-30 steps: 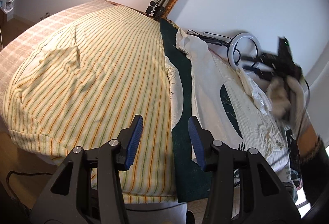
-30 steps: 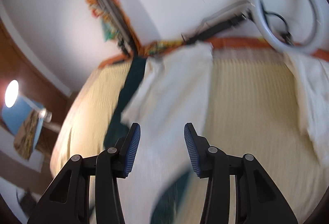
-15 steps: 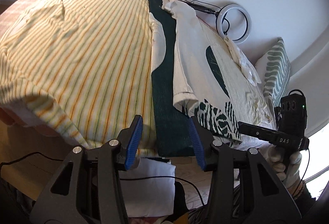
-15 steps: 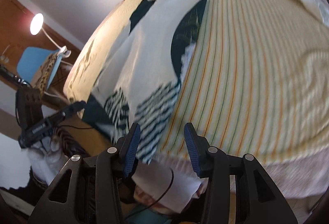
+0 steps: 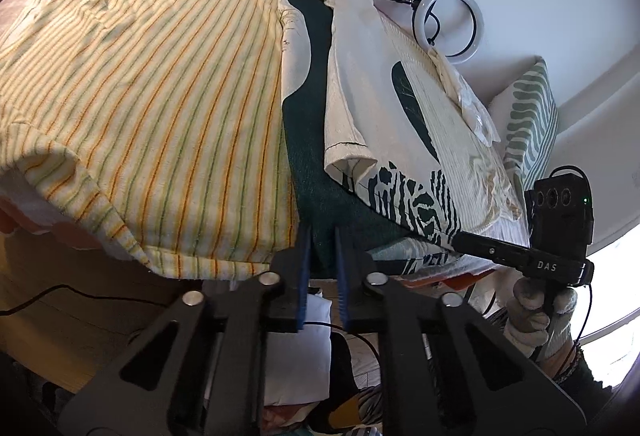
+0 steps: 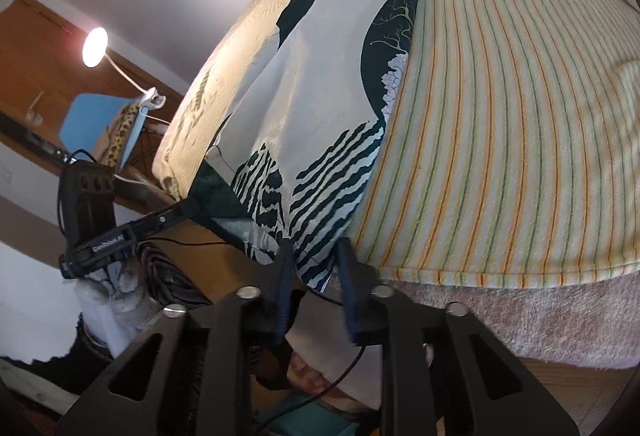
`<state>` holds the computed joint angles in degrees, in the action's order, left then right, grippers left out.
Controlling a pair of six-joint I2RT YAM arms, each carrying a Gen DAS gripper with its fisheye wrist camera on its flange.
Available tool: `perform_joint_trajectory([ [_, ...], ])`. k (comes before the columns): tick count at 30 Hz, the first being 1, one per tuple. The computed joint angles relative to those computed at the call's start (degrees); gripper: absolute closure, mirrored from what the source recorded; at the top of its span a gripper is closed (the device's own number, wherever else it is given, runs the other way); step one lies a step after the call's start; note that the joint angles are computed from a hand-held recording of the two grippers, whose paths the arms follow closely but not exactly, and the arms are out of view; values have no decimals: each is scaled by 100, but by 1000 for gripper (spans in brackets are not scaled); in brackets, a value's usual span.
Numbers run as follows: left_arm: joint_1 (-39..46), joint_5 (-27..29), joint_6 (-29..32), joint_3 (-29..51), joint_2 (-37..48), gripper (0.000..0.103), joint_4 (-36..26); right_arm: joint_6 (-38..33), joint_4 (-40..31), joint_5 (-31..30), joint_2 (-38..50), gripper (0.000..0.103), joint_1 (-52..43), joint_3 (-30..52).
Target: Fold small clothes
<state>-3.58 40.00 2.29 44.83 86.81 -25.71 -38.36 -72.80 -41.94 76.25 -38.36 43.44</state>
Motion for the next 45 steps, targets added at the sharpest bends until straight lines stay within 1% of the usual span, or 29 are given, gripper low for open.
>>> perform_joint_trajectory([
  [2,44,96,-49,15,44,99,8,-105,-27,-66,90,100,-139,-42],
  [5,112,209,-84,2,-5,100,25,-296,-161,-149,148,101,-356,-38],
  [10,117,349,-134,95,-134,101,8,-340,-284,-240,176,101,-515,100],
  [16,45,469,-309,382,-156,102,107,-287,-525,-570,299,102,-638,530],
  [19,-18,494,-460,617,-45,103,190,-75,-428,-691,393,102,-578,743],
  [24,-186,394,-715,1144,306,103,429,528,-9,-869,728,102,-374,1162],
  [28,-365,161,-955,1660,744,103,698,1291,548,-1002,1110,102,-90,1617],
  [30,-459,49,-1076,2022,1081,103,807,1833,978,-956,1277,102,114,1815],
  [34,-550,-150,-1342,2817,1836,103,928,2868,1937,-960,1887,102,394,2259],
  [37,-634,-385,-1419,3563,2450,103,814,3425,2426,-873,2302,102,590,2517],
  [39,-706,-639,-1376,4060,2835,103,711,3687,2720,-767,2549,102,730,2659],
  [42,-758,-773,-1365,4613,3286,103,543,3867,2882,-672,2879,102,870,2908],
  [45,-815,-967,-1311,5138,3713,103,367,4078,3102,-446,3079,102,1061,3108],
])
